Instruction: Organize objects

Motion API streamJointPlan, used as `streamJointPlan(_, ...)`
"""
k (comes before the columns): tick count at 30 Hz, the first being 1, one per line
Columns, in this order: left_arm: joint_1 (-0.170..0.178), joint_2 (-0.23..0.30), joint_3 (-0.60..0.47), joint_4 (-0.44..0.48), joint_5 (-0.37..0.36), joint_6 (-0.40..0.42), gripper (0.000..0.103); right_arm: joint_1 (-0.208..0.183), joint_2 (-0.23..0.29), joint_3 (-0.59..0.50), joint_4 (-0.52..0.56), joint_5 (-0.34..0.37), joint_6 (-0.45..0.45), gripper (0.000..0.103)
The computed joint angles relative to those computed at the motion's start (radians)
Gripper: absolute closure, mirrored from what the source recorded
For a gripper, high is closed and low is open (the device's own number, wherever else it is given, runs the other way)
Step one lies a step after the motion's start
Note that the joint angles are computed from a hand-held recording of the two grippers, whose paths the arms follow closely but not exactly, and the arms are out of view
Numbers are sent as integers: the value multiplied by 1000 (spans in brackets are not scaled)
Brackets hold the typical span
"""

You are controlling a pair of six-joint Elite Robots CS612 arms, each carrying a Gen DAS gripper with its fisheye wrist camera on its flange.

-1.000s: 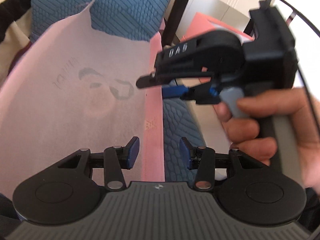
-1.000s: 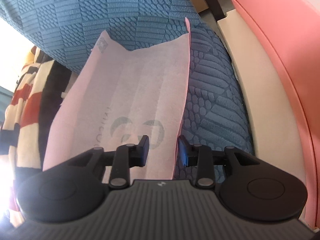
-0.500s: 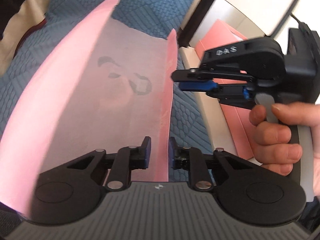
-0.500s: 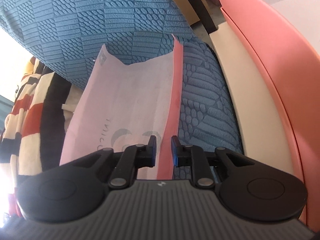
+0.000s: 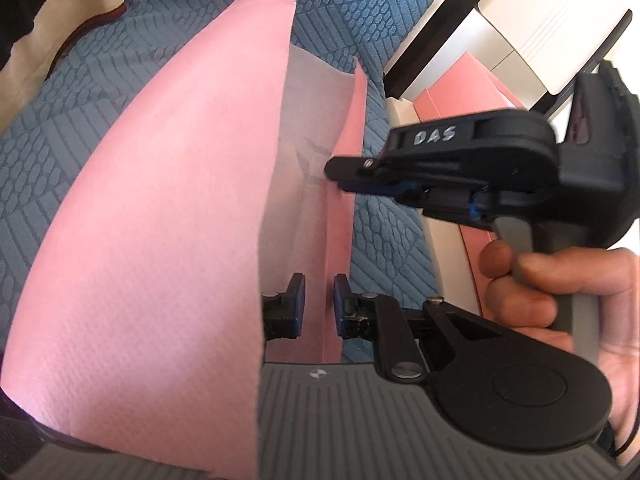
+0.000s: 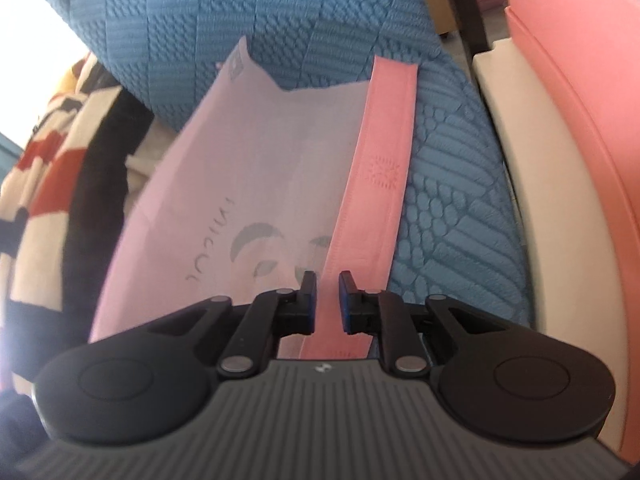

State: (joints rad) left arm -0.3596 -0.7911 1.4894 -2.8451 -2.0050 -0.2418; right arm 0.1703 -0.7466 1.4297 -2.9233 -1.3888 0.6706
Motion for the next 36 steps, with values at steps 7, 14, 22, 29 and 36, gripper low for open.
streamJointPlan(7, 17, 4, -3, -58, -36, -10, 85, 6, 11, -16, 24, -8, -29, 92)
streamJointPlan(14, 11, 25, -38, -27, -89, 38, 85, 8, 9, -13, 21, -15, -13, 94)
streamJointPlan(22, 2, 44, -85, 94, -51, 72, 85, 12, 8, 2, -33, -54, 37, 88)
streamJointPlan(29, 4, 35, -69, 94, -36, 101, 85, 4, 16, -7, -98, -122, 90, 58)
streamJointPlan(36, 1, 34, -72, 92, -14, 100, 85, -21, 41, -41, -100, -126, 121, 58)
